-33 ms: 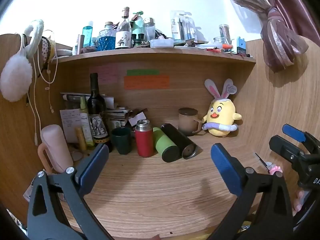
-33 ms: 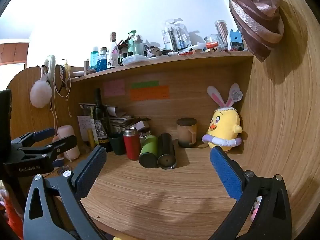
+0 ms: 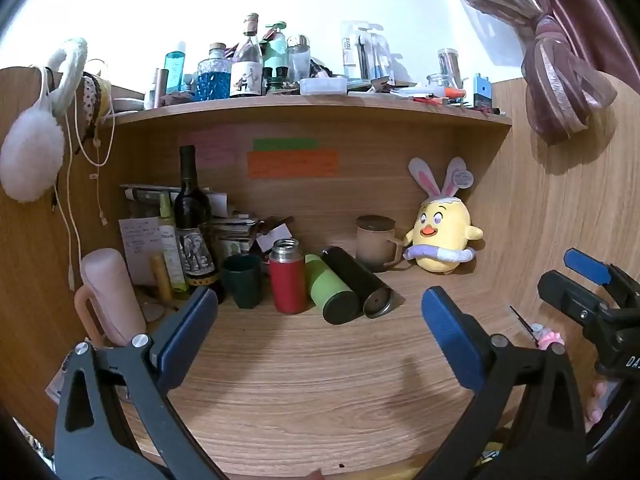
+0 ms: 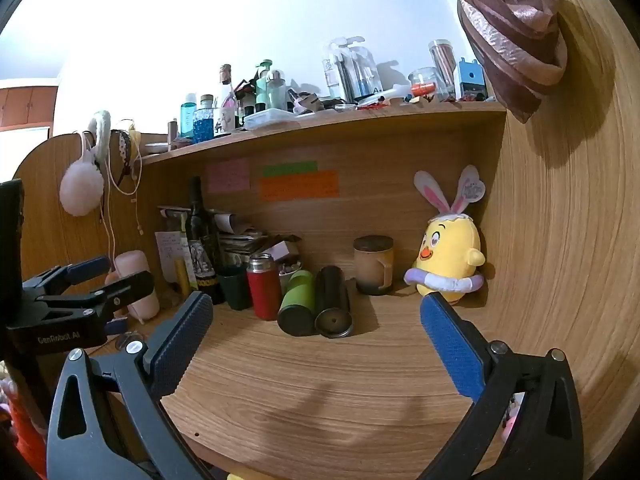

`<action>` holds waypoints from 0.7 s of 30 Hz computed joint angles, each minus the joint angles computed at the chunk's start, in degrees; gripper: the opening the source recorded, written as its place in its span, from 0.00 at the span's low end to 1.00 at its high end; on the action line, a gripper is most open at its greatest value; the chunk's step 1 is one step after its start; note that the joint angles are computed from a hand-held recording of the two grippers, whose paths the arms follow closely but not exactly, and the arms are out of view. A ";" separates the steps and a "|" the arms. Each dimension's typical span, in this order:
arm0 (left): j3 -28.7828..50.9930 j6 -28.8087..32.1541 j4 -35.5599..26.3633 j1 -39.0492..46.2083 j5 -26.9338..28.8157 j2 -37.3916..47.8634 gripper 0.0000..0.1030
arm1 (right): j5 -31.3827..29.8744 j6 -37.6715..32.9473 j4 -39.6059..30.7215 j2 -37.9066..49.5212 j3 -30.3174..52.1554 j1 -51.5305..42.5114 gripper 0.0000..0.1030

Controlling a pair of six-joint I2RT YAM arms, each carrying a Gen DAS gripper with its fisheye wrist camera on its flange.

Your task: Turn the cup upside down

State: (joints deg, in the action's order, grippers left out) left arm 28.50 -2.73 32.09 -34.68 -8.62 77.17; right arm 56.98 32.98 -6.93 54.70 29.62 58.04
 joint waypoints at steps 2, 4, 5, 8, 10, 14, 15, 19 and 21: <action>-0.12 -0.26 -0.06 0.17 0.30 -0.31 1.00 | -0.15 0.02 0.17 -0.08 -0.07 -0.01 1.00; -0.44 -0.38 0.14 0.21 0.11 -0.78 1.00 | -0.15 -0.38 0.37 -0.01 -0.04 -0.01 1.00; -0.58 -0.45 0.14 0.18 -0.17 -1.06 1.00 | -0.07 -0.67 0.52 0.11 0.00 0.01 1.00; -0.40 0.07 -0.11 -0.84 -1.42 -1.36 1.00 | 0.25 -1.70 1.28 0.73 0.20 0.02 1.00; 0.28 0.65 -0.41 -2.52 -3.02 -0.94 1.00 | 0.06 -0.79 1.32 -0.21 -0.56 -0.21 1.00; -0.89 0.66 0.66 -0.98 -1.11 -1.59 1.00 | -1.19 -2.07 2.60 -0.66 -1.34 -1.67 1.00; -0.81 0.68 0.52 -0.98 -1.11 -1.56 1.00 | 0.14 -1.42 1.95 -0.27 -0.81 -0.29 1.00; -1.30 0.55 1.51 -1.29 -1.55 -1.27 1.00 | 0.30 -1.55 2.03 -0.23 -0.81 -0.22 1.00; -1.41 0.59 1.73 -1.28 -1.57 -1.20 1.00 | 0.23 -1.59 2.12 -0.25 -0.88 -0.23 1.00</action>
